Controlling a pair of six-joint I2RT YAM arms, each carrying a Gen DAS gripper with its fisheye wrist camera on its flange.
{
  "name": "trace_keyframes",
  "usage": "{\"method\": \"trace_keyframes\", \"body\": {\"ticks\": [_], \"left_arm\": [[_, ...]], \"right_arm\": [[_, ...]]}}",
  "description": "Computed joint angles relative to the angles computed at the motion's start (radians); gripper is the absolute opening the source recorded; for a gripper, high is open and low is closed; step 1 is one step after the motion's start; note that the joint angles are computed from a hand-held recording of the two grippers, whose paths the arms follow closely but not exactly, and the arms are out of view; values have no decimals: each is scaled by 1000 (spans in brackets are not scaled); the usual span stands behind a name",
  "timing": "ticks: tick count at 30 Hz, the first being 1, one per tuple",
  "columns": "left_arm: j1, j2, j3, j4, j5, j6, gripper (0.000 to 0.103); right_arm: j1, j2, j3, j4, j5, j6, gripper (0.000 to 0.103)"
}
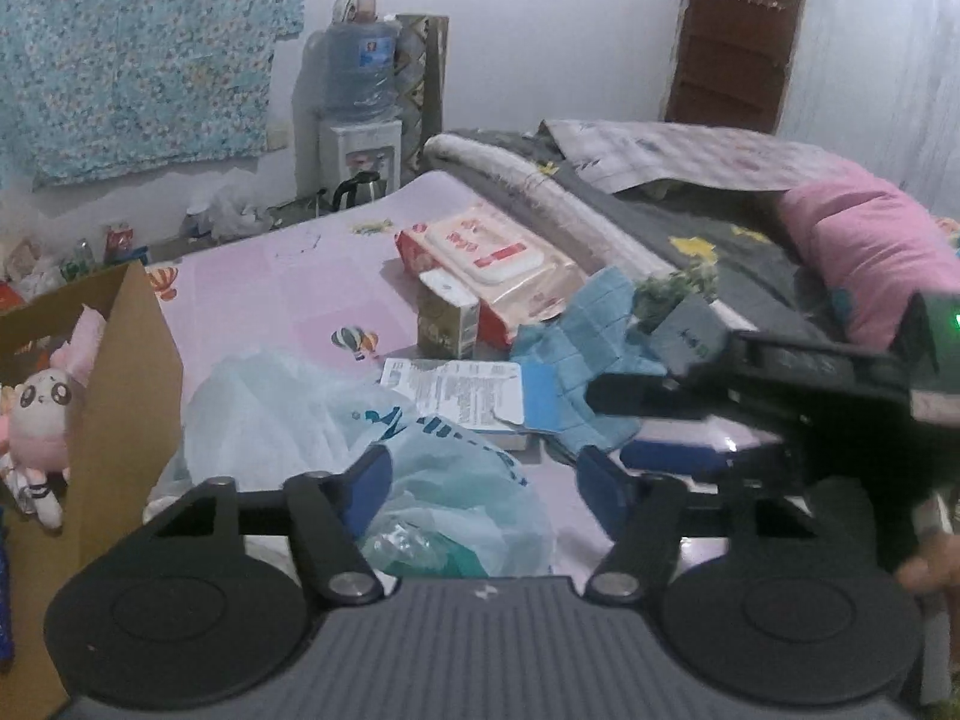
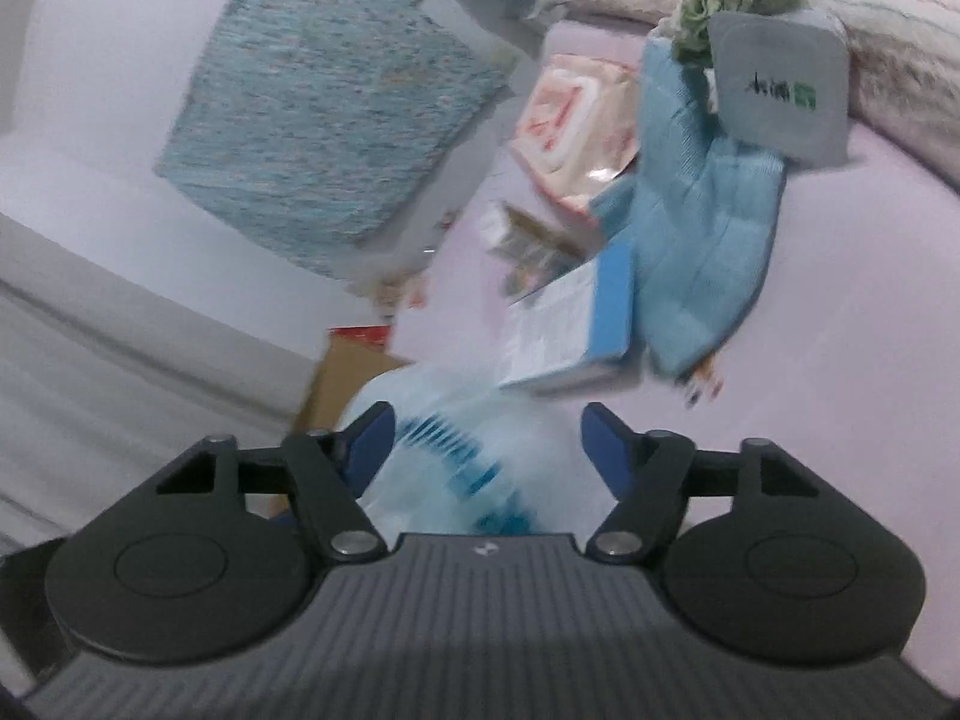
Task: Organize soft objects
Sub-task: 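Move both tools back toward the plastic bag on the bed, then grasp the white-and-blue boxed package edge with the right tool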
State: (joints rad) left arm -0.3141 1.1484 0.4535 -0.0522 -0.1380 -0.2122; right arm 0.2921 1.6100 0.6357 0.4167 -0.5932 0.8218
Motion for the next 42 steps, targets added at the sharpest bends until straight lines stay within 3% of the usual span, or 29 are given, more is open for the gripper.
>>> {"method": "trace_keyframes", "body": {"ticks": [5,9,12,14,18,27,34,37,42], "left_arm": [[53,90,18,25,45,5,54],[82,116,9,43,80,14,53],[97,112,1,51,98,20,53],[107,111,-3,55,111,17,53],[106,105,-7,56,113,12,53],[64,-20,-55,20,72,-20,56],[-39,-223,-106,-87,49,-65,61],[-104,-296,-127,-143,51,-105,67],[-232,-363,-169,-201,45,-191,67]], "right_arm": [[6,194,196,-102,64,-49,51],[15,310,326,-186,90,-77,46],[19,374,398,-225,70,-86,33],[28,390,423,-244,78,-85,18],[37,368,401,-215,76,-71,10],[20,110,163,-173,93,-66,7],[-30,-217,-157,-171,78,-53,7],[-64,-367,-293,-185,51,-33,7],[-104,-577,-486,-225,0,25,7]]}}
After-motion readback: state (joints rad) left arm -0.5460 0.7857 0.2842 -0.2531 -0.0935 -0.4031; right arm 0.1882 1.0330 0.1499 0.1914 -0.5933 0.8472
